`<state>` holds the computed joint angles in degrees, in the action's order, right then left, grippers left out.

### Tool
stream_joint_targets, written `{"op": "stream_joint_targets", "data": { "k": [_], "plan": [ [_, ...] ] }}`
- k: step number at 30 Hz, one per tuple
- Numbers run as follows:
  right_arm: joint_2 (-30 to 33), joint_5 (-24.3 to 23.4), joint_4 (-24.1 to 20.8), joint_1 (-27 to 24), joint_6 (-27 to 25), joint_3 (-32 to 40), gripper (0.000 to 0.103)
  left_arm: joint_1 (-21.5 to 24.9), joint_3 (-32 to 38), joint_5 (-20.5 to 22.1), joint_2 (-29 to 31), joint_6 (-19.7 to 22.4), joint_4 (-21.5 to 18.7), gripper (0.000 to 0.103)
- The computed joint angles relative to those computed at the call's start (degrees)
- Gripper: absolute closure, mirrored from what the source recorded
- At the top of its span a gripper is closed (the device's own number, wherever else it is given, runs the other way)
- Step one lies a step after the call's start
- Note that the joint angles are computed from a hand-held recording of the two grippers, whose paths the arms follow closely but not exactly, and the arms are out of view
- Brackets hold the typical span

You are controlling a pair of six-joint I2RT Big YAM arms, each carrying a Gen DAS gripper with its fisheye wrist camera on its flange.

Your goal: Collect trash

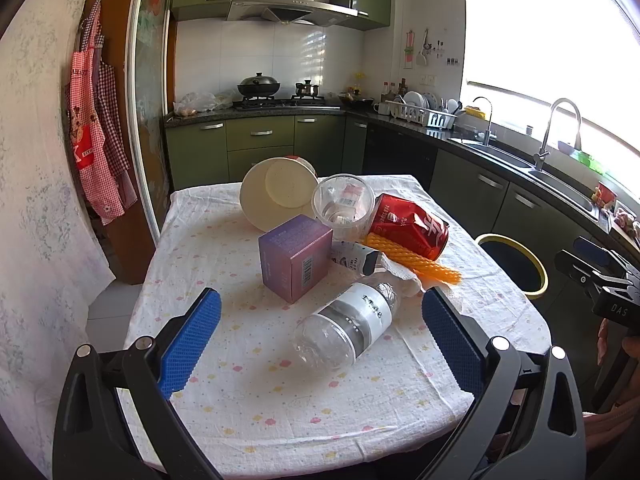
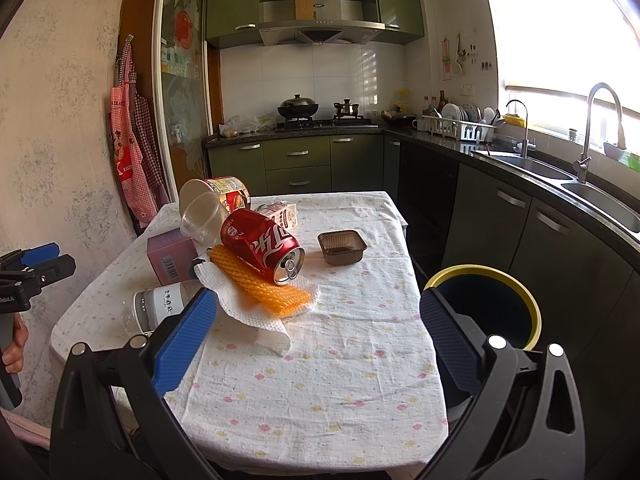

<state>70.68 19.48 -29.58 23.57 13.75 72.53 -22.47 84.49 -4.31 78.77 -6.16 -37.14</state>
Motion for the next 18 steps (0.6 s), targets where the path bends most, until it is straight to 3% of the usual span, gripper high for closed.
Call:
{"op": "stream_joint_targets", "data": {
  "k": [18],
  "plan": [
    [2.4, 1.4, -0.5, -0.6, -1.7, 2.2, 0.006, 0.9, 0.9, 0.6, 2.2, -0.3, -0.2, 0.004]
  ]
}}
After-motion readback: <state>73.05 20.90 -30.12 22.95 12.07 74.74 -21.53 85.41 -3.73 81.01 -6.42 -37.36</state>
